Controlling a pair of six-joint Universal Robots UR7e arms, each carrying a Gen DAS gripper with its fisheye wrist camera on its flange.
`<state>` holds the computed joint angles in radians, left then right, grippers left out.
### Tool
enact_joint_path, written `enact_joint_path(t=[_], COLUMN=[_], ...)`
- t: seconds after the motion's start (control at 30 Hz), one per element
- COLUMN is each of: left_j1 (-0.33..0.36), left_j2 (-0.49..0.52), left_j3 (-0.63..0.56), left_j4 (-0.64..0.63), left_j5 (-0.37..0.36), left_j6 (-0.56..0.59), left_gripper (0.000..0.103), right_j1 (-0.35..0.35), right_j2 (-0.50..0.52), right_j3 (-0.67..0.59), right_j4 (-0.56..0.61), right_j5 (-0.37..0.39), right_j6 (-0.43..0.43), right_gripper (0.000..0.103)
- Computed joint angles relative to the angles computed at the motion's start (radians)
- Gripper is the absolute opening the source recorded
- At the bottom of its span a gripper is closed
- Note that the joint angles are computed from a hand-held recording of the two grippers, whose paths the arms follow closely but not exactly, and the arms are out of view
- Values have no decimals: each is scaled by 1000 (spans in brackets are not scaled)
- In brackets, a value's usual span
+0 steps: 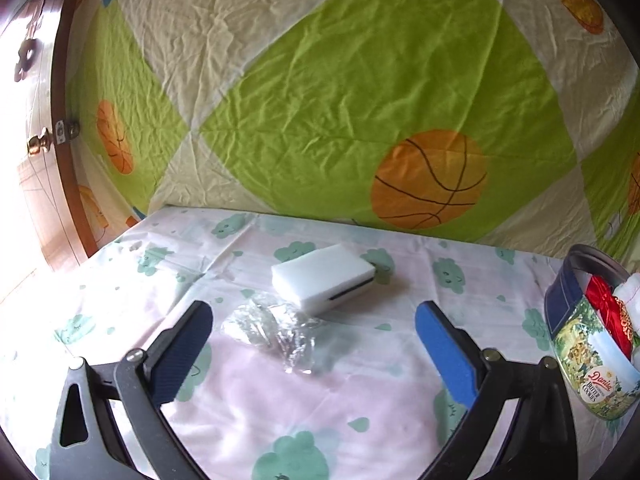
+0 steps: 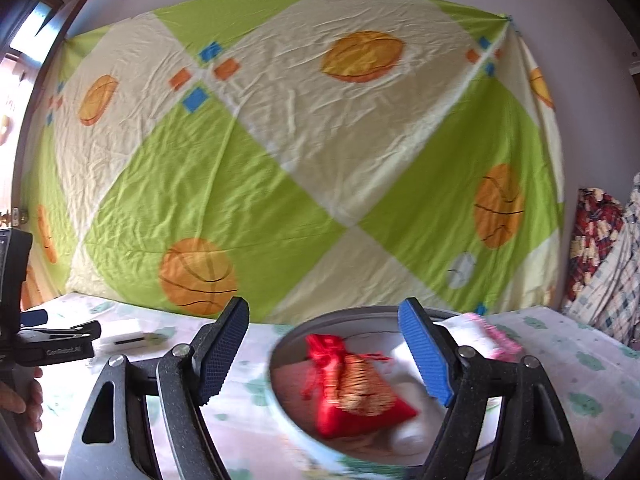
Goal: Organize soft objects
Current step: 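Move both grippers away from the tin toward the sponge and plastic bag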
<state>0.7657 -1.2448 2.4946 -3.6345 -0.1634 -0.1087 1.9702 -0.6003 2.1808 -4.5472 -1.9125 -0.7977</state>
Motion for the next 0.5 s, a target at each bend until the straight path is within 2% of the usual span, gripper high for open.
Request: enact_joint_path(t=[0.13, 0.23, 0.43, 0.5], left_j1=[51, 91, 149, 163], left_j2=[-190, -283, -334, -312], left_j3=[39, 37, 7, -14], left_j4=[320, 498, 659, 659], left_j5=[-85, -122, -177, -193], left_j6=[-249, -379, -481, -462], left_gripper=[103, 103, 103, 103], right_j1=[48, 73, 121, 128], right_j2=[52, 86, 150, 152], right_j3=[-53, -88, -194, -209], right_j4=[71, 119, 281, 355], right_j5=[-28, -19, -68, -88], right_j6=[19, 50, 126, 148], right_gripper=[79, 79, 79, 79])
